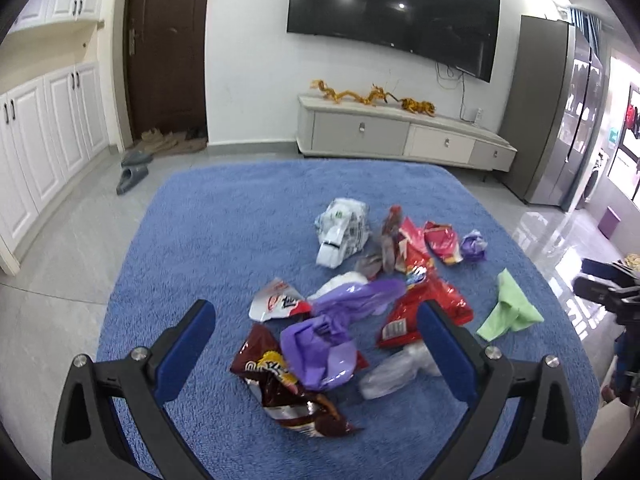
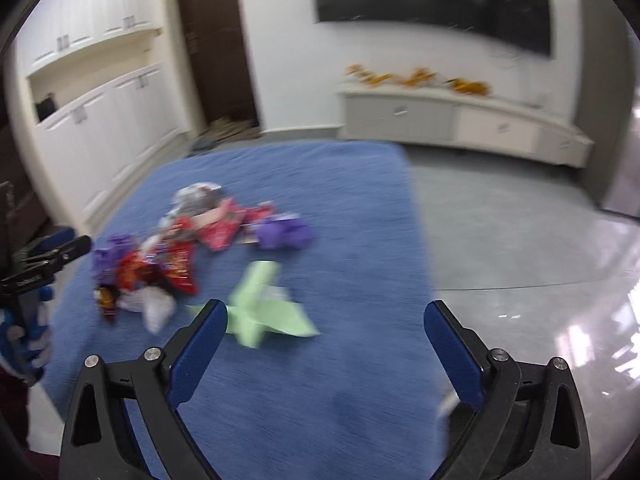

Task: Collect trash
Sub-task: 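Grasp the purple wrapper with the left tool while the right tool grasps the green tissue, then carry both items over the bin and open both tools to drop them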

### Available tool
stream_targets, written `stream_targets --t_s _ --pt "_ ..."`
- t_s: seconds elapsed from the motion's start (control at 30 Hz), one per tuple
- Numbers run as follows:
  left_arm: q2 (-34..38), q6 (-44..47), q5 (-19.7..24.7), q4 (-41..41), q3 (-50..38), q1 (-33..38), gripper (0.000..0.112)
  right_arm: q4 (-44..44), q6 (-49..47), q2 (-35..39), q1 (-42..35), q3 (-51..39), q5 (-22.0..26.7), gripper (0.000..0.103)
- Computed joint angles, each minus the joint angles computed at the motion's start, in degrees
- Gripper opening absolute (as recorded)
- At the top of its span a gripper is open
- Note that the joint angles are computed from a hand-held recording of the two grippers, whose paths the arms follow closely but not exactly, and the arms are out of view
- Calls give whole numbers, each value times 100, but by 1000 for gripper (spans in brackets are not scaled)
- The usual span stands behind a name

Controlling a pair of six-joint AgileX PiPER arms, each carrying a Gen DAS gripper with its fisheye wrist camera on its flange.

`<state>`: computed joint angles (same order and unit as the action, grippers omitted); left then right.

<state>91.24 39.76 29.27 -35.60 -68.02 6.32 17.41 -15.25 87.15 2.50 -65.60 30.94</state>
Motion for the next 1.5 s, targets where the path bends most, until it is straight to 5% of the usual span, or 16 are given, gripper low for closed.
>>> stream_targets --t_s 0.37,0.43,0.53,0.67,0.77,1.2,1.5 --pt "730 -676 89 1123 -535 -500 75 1043 -732 1534 439 -1072 446 90" --pt "842 -930 195 1389 -671 -545 62 1008 -704 1709 423 -1199 532 87" --pt "824 -989 258 1436 -641 -525 44 1058 -760 1826 334 -1248 692 65" --pt "544 -805 197 1219 -437 -444 39 1713 -1299 1684 107 -932 707 58" --pt "273 -575 224 963 -335 -377 37 1963 -1568 1385 13 -643 583 30" --pt "-625 -132 954 68 -332 -551 36 2932 -2625 6 -357 334 492 29" --pt "163 -1104 1044 738 -1447 -2549 36 3519 -3509 -940 -2139 1009 937 29"
